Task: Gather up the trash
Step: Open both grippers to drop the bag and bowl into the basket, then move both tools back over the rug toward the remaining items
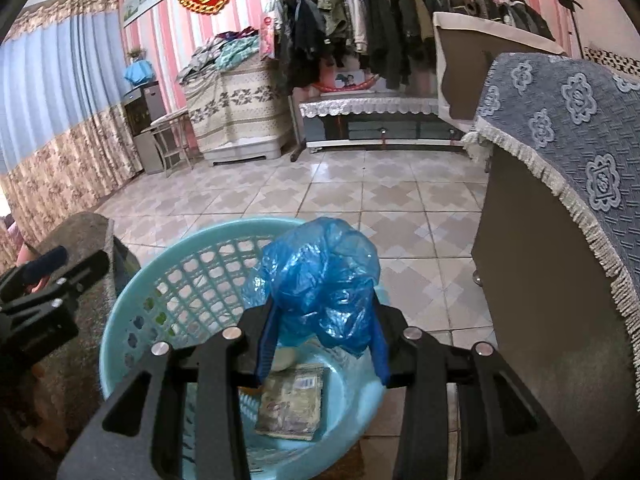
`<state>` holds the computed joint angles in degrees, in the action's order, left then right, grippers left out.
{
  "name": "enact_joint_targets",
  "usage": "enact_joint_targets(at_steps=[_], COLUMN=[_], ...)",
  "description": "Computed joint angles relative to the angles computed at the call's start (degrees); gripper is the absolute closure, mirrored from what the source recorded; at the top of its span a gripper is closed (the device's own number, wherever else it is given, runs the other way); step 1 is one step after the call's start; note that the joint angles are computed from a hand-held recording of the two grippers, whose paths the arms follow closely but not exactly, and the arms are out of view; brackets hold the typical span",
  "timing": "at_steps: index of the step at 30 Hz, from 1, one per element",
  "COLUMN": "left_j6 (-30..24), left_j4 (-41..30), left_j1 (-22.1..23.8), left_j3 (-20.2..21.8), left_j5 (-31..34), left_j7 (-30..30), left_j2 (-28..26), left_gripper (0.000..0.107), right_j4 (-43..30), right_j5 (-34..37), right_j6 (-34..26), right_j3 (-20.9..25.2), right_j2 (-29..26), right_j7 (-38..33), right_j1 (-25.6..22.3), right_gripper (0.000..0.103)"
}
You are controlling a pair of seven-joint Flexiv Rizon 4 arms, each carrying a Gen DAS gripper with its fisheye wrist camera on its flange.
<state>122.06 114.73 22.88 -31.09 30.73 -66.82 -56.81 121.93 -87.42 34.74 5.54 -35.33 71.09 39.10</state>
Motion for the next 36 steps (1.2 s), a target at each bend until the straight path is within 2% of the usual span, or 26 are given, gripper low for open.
enact_joint_targets(at_steps=[7,8,9,11,13,15,18,26,32,36], left_j6=[2.12,2.26,2.74,3.08,3.56,3.54,5.03,5.66,8.14,7.46], left_j4=[1.76,1.87,2.21,2.66,3.28,3.65,4.39,4.89,5.32,4.77], left_j1=[4.97,5.52,6.3,7.42,9.04,10.35,10.98,16.56,18.94,22.29], left_j3=[0.68,0.68,0.85,1.11,1.16,1.15,2.41,2.78,5.98,6.86], left_j5=[1.55,1.98,2.29,3.04,3.97,4.84,5.56,10.38,13.52,17.34], left_j7=[-2.53,-2.89,-3.38,-4.31,-5.46,-6.5,-7.56,-12.8,-15.51,-19.1], left_j2=[2.02,2.12,2.41,2.89,3.32,3.79,4.81,7.02,8.78,9.33], left_gripper=[0.012,0.011,0.01,0.01,0.01,0.01,0.01,0.009,0.009,0.009], right_j4=[-4.66,-5.13,-5.37,-5.86,-6.67,-7.46,-7.92,-11.15,-14.41,-15.91], right_j5=[2.9,3.2,3.17,2.5,3.65,4.29,3.37,4.76,5.27,4.31], right_j6=[1.09,0.96,0.7,-0.34,-1.76,-2.86,-3.12,-5.84,-7.32,-8.49], right_j3=[-0.69,-0.96,-1.26,-1.77,-1.74,-1.86,-2.1,-2.16,-2.55,-2.96], right_j2=[-2.96,-3.21,-3.33,-3.46,-3.68,-3.94,-3.94,-4.88,-6.11,-6.43], right_j7=[-4.88,-5.14,-5.1,-5.14,-6.79,-7.83,-8.52,-13.97,-18.48,-19.91], right_j1=[0.97,1.34,1.75,2.77,3.61,4.42,5.03,7.47,9.89,11.83], right_gripper=[0.062,0.056,0.045,0.031,0.028,0.016,0.011,0.006,0.006,0.005])
